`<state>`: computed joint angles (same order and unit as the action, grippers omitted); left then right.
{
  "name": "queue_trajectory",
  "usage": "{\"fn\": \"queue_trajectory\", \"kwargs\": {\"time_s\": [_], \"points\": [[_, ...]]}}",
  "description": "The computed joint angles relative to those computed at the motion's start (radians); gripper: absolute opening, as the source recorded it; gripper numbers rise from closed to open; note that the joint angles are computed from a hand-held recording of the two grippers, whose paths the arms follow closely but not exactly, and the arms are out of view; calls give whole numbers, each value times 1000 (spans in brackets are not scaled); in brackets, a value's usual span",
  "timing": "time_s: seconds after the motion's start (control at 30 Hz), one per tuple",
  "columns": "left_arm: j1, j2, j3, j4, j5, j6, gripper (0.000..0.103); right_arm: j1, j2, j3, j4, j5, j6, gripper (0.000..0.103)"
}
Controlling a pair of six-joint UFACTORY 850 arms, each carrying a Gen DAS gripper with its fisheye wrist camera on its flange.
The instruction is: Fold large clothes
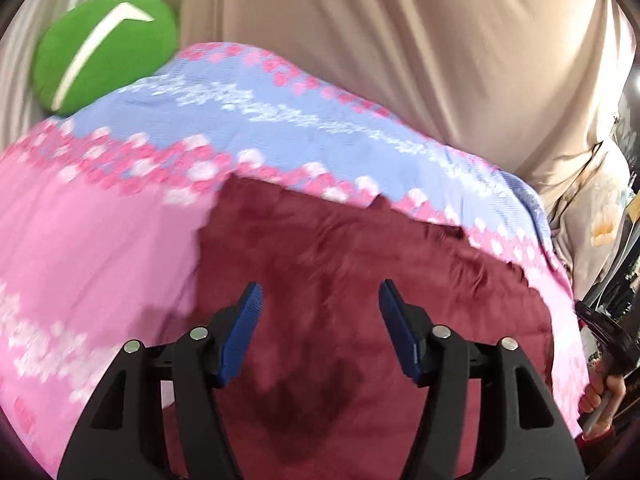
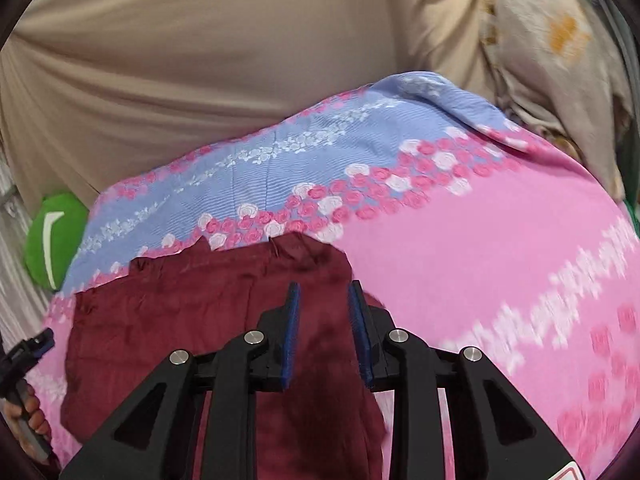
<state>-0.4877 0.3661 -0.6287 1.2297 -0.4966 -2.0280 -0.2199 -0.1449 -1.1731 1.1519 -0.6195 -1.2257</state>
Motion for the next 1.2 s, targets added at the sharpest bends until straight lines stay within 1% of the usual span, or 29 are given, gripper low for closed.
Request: {"fn": "queue_trajectory", "kwargs": {"time_s": [0.03, 0.07, 0.1, 0.13, 0.2, 0.23, 0.3, 0.37, 0.4, 0.43, 0.47, 0.53, 0.57, 0.6, 0.63, 0.67, 0.73, 0.8, 0.83, 0.9, 0.93, 0.97, 1.0, 1.03, 1.07, 1.1, 1.13, 1.2], "points": [[17, -41, -25, 15, 28, -7, 63, 24, -43, -46, -49, -11, 50, 26], [32, -74, -41, 32, 52, -14, 64, 46, -99, -105, -104, -36, 110, 26], [44, -124, -66, 12, 59, 8, 64, 57, -127, -129, -135, -48, 139, 26], [49, -151, -77, -26, 63, 45, 64, 70, -159, -155, -177, -54, 180, 26], [78, -205, -84, -86, 111, 96, 64, 87, -207, -179, -264, -55, 260, 25], [85, -206, -73, -66, 127, 72, 64, 82, -211, -168, -271, -61, 259, 19], [80, -204, -46, 67, 127, -50, 65, 64, -213, -139, -224, -83, 190, 17], [71, -214, -44, 120, 107, -88, 68, 47, -217, -131, -186, -108, 145, 17], [58, -229, -51, 130, 80, -89, 69, 46, -219, -135, -183, -115, 148, 17], [49, -234, -54, 129, 64, -84, 72, 50, -223, -146, -192, -111, 164, 20], [39, -245, -60, 127, 43, -75, 73, 55, -225, -152, -199, -104, 174, 27], [33, -253, -66, 129, 29, -67, 75, 72, -232, -171, -216, -83, 185, 36], [35, -252, -64, 134, 33, -73, 75, 89, -238, -179, -244, -57, 201, 36], [35, -249, -62, 137, 36, -82, 76, 106, -248, -189, -281, -33, 226, 33], [37, -246, -59, 142, 41, -92, 76, 121, -255, -197, -316, -13, 250, 12], [40, -244, -56, 148, 46, -102, 76, 128, -263, -206, -336, -8, 261, 4], [42, -242, -53, 155, 48, -114, 76, 137, -259, -212, -322, 15, 254, 3], [37, -245, -54, 157, 40, -119, 76, 133, -243, -203, -247, 43, 194, 3], [37, -246, -54, 156, 38, -118, 77, 132, -248, -210, -236, 46, 189, 3], [35, -250, -57, 155, 36, -113, 79, 138, -296, -254, -324, 18, 275, 2], [35, -250, -58, 154, 36, -110, 79, 133, -310, -265, -338, 1, 306, 2], [35, -250, -57, 155, 36, -108, 80, 124, -296, -252, -311, 1, 302, 3], [34, -250, -57, 156, 34, -108, 80, 114, -269, -224, -257, 14, 261, 5], [33, -250, -57, 155, 32, -107, 80, 106, -242, -194, -206, 29, 219, 15], [32, -251, -58, 154, 29, -105, 80, 95, -212, -163, -151, 43, 172, 39], [31, -252, -58, 155, 26, -105, 80, 86, -192, -142, -118, 54, 144, 51], [30, -253, -59, 155, 25, -104, 81, 82, -183, -133, -118, 59, 140, 56], [28, -256, -62, 150, 21, -94, 83, 89, -195, -146, -192, 49, 184, 56]]}}
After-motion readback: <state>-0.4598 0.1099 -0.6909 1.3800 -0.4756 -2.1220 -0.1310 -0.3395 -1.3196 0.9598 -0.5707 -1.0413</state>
